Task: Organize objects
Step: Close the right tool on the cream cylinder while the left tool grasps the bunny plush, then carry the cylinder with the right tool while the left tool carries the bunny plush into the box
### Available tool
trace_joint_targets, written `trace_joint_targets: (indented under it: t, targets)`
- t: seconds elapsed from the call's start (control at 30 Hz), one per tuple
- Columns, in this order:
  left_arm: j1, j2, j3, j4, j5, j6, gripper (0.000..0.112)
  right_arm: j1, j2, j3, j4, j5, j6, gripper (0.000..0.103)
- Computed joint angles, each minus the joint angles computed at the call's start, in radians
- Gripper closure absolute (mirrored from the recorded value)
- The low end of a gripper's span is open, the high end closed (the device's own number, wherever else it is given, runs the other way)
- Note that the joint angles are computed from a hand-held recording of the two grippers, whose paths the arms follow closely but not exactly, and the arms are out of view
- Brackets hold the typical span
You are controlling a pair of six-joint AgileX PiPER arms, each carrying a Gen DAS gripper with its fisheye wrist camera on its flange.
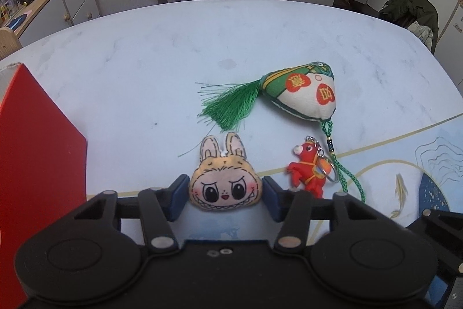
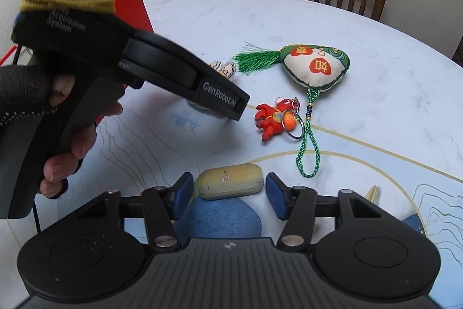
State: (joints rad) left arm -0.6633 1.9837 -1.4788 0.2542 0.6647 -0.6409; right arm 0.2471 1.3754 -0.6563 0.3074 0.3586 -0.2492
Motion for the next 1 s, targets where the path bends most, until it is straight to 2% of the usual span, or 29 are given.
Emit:
trace_joint_targets:
  t: [0.23,0.4,0.6,1.0]
  targets:
    - [-0.005,-0.017,0.021,0.008,-0.006,-0.008,0.062,0.015,-0.012,0.011,-0.07,-0.008,0.083,0.052]
    - [-0.001,-0.043,0.03,-0.01,0.015,0.008,0.062,-0.003,-0.05,0.02,-0.047,0.013,0.076,0.052]
    - [-0.002,-0.103,0.035,-0.027,0.063,0.037,0.062,-0.017,-0.114,0.017,-0.05,0.064,0.09,0.053]
    - [-0.024,-0.286,0.14,-0.06,0.113,0.054,0.062,-0.012,-0.274,-0.022,-0.085,0.193,0.158,0.053]
